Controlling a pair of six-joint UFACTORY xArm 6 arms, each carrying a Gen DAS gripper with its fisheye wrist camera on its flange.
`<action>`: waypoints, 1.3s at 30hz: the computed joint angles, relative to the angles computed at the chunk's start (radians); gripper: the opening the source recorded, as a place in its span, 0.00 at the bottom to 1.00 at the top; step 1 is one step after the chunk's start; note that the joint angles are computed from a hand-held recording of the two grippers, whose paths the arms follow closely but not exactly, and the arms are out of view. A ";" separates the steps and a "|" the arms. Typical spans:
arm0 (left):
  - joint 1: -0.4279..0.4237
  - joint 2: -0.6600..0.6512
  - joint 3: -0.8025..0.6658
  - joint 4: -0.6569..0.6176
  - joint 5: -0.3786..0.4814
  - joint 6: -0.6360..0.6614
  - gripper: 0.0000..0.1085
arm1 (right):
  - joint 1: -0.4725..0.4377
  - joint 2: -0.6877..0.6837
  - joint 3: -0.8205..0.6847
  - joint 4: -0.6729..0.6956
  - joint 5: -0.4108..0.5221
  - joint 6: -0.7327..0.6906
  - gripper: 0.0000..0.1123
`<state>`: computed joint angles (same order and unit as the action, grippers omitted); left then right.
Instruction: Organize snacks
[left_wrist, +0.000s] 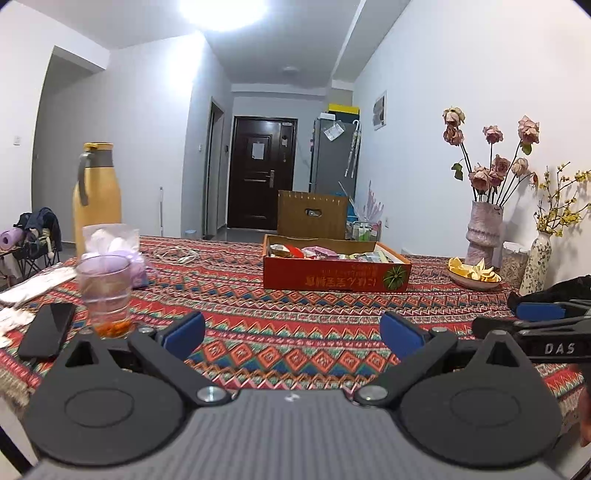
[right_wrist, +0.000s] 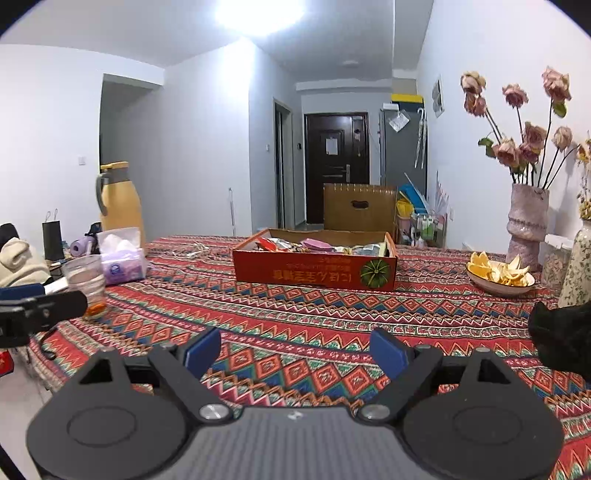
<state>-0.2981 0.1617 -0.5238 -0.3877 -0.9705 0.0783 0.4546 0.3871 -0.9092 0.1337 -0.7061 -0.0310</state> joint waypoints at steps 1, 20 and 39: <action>-0.004 -0.016 0.025 -0.006 -0.005 -0.008 0.95 | 0.008 -0.014 0.029 0.004 -0.023 0.005 0.78; -0.081 -0.142 0.211 -0.083 -0.074 0.025 0.95 | 0.111 -0.156 0.298 0.067 -0.101 0.024 0.78; -0.097 -0.181 0.250 -0.082 -0.069 0.031 0.95 | 0.126 -0.191 0.340 0.114 -0.142 0.019 0.78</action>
<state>-0.3946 -0.0191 -0.2735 -0.4695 -1.0392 0.1095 0.5802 0.1963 -0.5694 0.2476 -0.8479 -0.0124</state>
